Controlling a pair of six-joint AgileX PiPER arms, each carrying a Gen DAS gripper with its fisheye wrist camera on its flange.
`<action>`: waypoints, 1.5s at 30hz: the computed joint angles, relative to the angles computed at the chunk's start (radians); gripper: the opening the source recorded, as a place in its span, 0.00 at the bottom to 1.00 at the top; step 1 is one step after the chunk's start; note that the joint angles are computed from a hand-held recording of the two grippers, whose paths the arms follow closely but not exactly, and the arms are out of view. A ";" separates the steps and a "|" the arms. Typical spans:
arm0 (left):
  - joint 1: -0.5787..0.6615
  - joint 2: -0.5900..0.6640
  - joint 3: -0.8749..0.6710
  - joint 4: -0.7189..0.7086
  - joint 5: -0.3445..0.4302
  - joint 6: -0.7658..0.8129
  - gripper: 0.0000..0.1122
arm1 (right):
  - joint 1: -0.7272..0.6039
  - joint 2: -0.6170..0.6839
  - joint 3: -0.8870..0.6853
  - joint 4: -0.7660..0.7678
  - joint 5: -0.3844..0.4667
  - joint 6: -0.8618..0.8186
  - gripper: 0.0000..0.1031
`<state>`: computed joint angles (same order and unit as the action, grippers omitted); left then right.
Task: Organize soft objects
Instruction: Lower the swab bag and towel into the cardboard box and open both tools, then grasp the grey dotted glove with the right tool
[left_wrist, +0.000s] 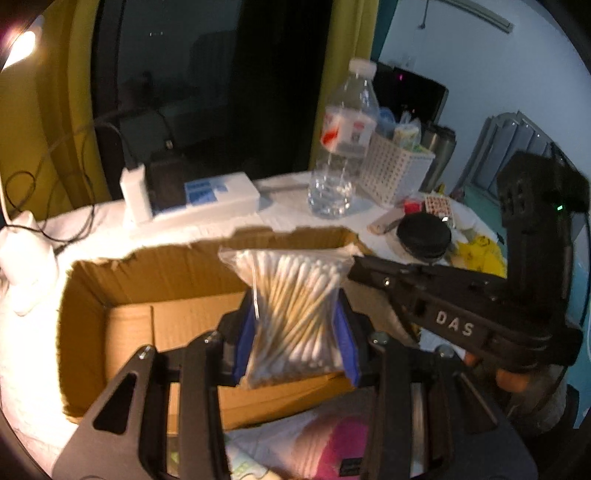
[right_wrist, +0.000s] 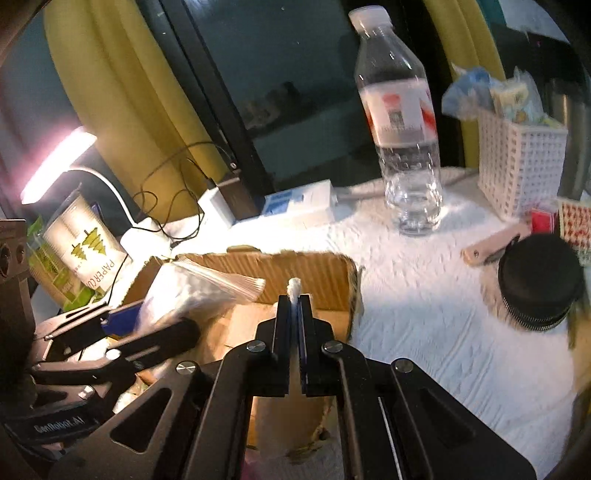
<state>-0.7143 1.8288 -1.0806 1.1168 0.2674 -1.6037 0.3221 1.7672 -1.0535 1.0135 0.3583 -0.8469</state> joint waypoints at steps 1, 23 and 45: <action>0.001 0.015 -0.013 -0.046 0.001 0.042 0.36 | -0.005 0.001 0.004 0.018 0.006 -0.017 0.04; -0.033 -0.045 -0.011 -0.196 0.072 0.162 0.65 | 0.045 -0.250 0.104 -0.543 -0.107 0.540 0.39; -0.207 -0.302 0.258 0.200 0.170 -0.330 0.78 | 0.270 -0.537 0.284 -1.368 0.005 1.416 0.53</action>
